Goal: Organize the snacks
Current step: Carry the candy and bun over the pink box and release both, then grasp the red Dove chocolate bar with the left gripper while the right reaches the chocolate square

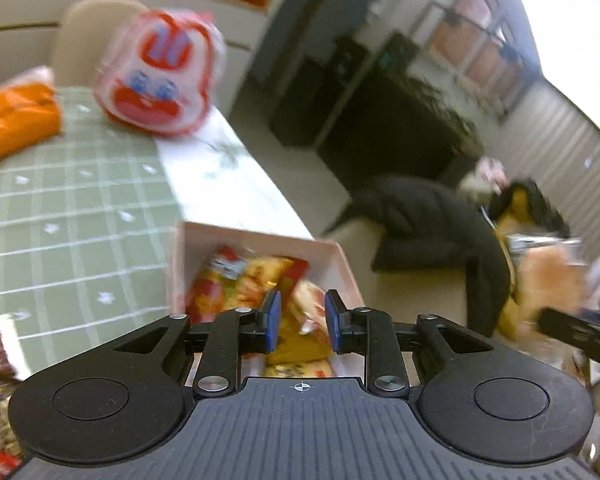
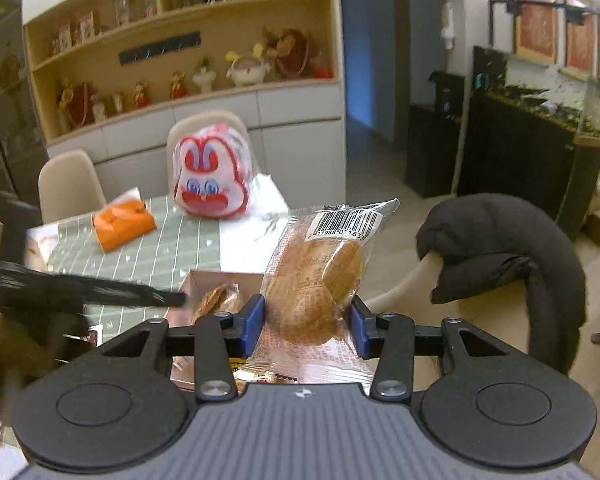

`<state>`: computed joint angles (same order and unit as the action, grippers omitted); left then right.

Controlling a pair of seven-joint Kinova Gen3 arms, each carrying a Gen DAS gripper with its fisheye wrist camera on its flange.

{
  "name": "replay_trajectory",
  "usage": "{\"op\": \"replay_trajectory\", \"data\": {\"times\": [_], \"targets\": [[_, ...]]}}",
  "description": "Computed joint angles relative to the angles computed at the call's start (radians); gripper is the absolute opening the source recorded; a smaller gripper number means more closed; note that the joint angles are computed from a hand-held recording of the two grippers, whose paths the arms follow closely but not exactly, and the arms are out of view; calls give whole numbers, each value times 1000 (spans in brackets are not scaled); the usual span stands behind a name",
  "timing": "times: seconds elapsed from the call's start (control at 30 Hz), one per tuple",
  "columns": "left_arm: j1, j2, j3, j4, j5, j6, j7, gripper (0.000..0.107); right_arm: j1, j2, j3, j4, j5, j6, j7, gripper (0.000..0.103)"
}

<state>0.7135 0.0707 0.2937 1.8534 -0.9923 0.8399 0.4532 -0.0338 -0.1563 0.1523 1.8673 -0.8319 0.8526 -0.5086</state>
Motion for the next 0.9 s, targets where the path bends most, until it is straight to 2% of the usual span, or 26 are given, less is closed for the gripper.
{"op": "replay_trajectory", "data": {"times": [0.07, 0.13, 0.2, 0.27, 0.33, 0.37, 0.47, 0.57, 0.67, 0.77, 0.9], "targets": [[69, -25, -11, 21, 9, 81, 64, 27, -19, 60, -29, -24, 3, -14, -7, 44], [84, -35, 31, 26, 51, 163, 111, 27, -31, 122, -71, -62, 27, -23, -45, 44], [76, -45, 96, 49, 94, 226, 186, 27, -85, 188, -84, -110, 92, -42, -126, 44], [111, -56, 119, 63, 156, 303, 267, 27, -115, 255, -120, -165, 168, -54, -208, 45], [129, -76, 143, 79, 225, 371, 349, 27, -71, 333, -207, -238, 191, -7, -255, 46], [141, -81, 156, 84, 244, 402, 389, 27, -48, 368, -240, -264, 178, 18, -259, 50], [172, -86, 196, 94, 289, 490, 476, 27, -45, 391, -263, -269, 182, 7, -281, 56], [185, -82, 204, 89, 344, 548, 472, 27, -19, 393, -276, -243, 156, 3, -295, 65], [187, -78, 198, 95, 392, 563, 455, 27, -13, 383, -275, -210, 172, 2, -320, 65], [184, -81, 189, 110, 398, 550, 408, 27, -22, 345, -277, -151, 193, -26, -325, 65], [171, -76, 178, 117, 390, 533, 313, 27, -40, 248, -283, -32, 174, -70, -253, 65]]}}
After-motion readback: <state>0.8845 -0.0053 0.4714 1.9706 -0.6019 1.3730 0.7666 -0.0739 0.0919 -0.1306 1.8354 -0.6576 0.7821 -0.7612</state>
